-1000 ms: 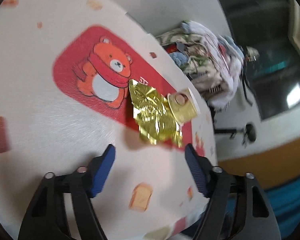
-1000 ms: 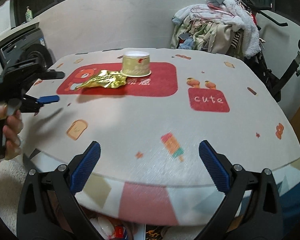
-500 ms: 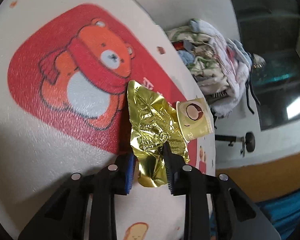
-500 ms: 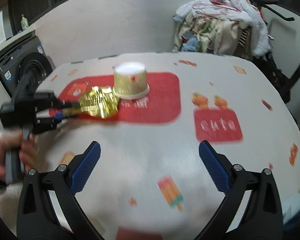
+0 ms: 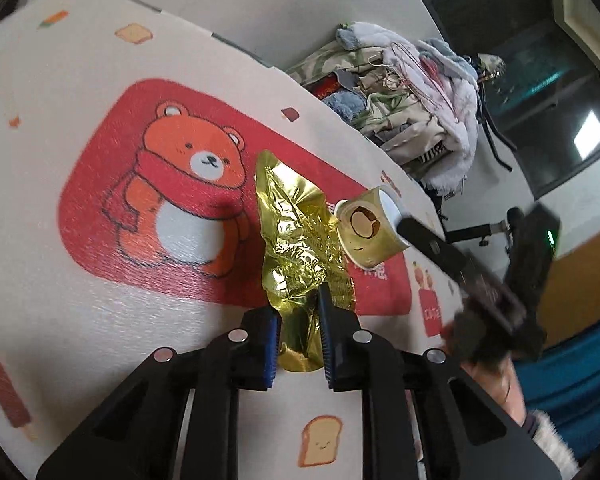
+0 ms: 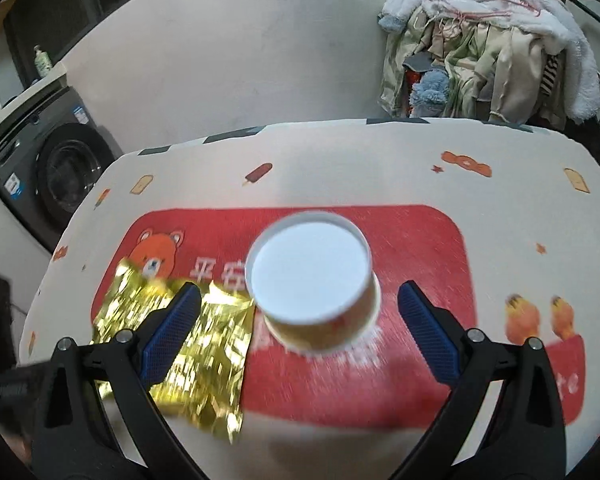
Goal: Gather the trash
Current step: 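Grasp the paper cup rim with the right tool while the left tool holds the foil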
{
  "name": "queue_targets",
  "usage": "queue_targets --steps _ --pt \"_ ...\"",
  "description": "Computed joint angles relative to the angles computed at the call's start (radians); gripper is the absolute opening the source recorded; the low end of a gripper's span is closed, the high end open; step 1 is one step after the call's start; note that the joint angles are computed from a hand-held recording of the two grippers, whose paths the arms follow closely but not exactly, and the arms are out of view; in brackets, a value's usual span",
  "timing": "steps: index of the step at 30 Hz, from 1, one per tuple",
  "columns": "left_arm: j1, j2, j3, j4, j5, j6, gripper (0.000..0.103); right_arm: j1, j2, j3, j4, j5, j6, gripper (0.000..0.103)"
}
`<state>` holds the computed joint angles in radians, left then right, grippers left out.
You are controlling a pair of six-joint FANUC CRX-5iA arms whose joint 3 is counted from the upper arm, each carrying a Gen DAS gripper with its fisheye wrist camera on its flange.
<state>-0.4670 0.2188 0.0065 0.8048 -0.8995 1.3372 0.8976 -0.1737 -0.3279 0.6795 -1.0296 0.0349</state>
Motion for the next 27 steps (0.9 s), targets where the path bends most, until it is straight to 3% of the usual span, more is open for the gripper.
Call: queue_targets --steps 5,6,7,12,18,27 --pt "0.014 -0.025 0.010 -0.049 -0.013 -0.009 0.016 -0.047 0.068 0.066 -0.086 0.000 0.047 0.097" --pt "0.017 -0.030 0.013 -0.061 -0.014 -0.013 0.016 -0.047 0.081 0.076 -0.089 -0.011 0.064 0.093" --pt "0.020 -0.040 0.017 -0.081 -0.014 -0.019 0.016 -0.039 0.098 0.093 -0.084 -0.047 0.087 0.076" --pt "0.029 -0.076 0.040 -0.135 -0.032 -0.063 0.015 0.023 0.055 0.057 -0.016 -0.090 0.046 0.076" --pt "0.025 -0.146 0.044 -0.179 -0.051 -0.139 0.015 0.156 -0.029 0.004 0.085 -0.162 -0.043 0.076" --pt "0.026 -0.284 -0.028 -0.203 -0.101 -0.180 0.015 0.467 -0.090 -0.025 0.185 -0.394 -0.180 0.076"
